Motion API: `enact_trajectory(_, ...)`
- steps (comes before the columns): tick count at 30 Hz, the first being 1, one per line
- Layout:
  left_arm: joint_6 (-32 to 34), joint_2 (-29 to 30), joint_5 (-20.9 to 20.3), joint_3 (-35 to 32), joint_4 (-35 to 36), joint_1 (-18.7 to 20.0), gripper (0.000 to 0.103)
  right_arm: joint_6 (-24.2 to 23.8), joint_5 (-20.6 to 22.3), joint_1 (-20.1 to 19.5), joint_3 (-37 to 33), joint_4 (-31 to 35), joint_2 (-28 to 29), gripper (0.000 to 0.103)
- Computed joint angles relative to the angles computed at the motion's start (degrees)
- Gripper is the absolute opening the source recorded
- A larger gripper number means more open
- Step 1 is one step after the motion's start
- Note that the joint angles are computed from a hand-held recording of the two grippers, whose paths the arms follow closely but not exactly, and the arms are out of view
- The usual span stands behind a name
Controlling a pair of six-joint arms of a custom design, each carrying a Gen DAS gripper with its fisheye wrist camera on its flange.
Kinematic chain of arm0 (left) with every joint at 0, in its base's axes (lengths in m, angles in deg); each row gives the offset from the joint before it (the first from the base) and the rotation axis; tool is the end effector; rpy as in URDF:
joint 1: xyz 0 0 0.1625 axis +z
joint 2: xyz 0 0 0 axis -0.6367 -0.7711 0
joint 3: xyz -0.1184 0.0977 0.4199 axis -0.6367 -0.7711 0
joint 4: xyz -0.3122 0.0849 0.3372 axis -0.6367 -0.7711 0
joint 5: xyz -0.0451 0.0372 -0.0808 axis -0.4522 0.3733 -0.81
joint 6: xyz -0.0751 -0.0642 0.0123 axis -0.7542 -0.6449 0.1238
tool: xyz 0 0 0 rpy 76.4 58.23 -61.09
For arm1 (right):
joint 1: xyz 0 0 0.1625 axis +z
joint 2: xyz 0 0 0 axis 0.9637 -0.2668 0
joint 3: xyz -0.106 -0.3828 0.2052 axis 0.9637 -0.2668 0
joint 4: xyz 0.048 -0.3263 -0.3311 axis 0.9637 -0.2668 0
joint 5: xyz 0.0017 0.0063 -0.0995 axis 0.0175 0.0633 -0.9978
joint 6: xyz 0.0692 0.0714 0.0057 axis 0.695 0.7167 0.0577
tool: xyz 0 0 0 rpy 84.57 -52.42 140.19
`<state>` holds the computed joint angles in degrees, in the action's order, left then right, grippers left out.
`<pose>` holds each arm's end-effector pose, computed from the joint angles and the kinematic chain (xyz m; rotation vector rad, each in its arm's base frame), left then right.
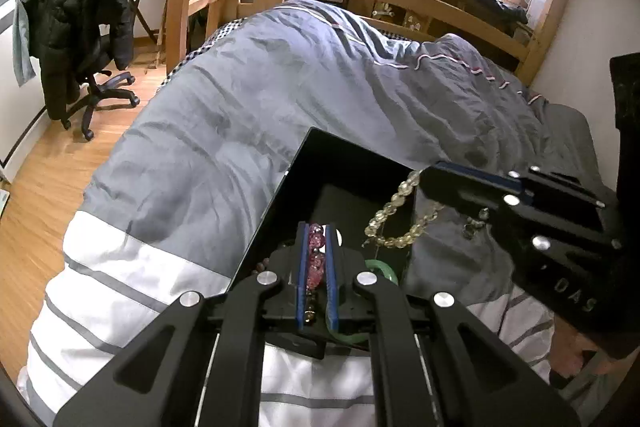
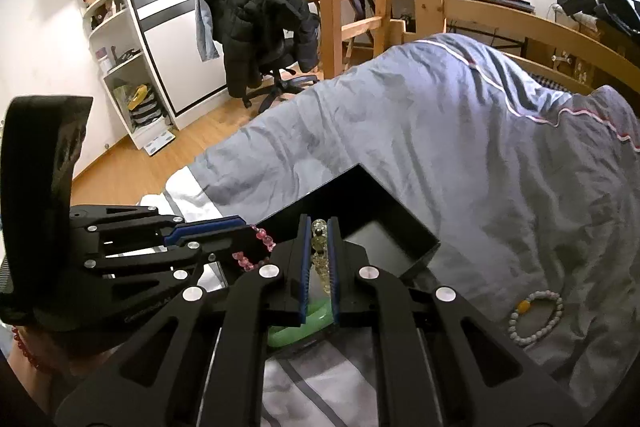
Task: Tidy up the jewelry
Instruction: 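Carry pink bracelet into black box with left tool while right tool drops gold bracelet, then move both open tools over the white bead bracelet and silver ring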
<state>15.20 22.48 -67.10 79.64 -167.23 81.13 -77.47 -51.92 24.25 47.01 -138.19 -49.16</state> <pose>-0.3849 -0.5963 0.0718 0.8212 2.4941 -0.6176 0.1771 -0.5326 0.2872 0.5412 -2.4067 0.9654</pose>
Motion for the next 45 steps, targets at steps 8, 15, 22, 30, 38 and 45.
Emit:
enact_trajectory(8,-2.27,-0.48,0.83,-0.06,1.13,0.55,0.009,2.06,0.71,-1.24,-0.30,1.52,0.74,0.010)
enact_trajectory(15,-2.02,-1.50,1.61,1.75,-4.14,-0.04,0.065,3.35,-0.13,-1.83,-0.02,1.08,-1.01,0.025)
enact_trajectory(22,1.16,-0.12,-2.37,2.13,-7.11,-1.37,0.082,3.17,-2.81,-4.14,1.33,-0.43,-5.51,0.068)
enact_trajectory(30,5.04,4.26,-6.63,2.02,-11.13,-4.64,0.084,1.90,-4.64,-9.07,3.94,0.63,-12.60,0.070)
enact_trajectory(38,6.96,9.12,-9.94,-0.01,-12.99,-6.17,0.084,1.51,-1.13,-14.40,5.67,2.19,-16.44,0.070)
enact_trajectory(45,8.48,13.18,-13.06,-2.84,-11.20,-5.20,0.078,-0.58,2.20,-17.63,5.68,1.61,-15.05,0.066)
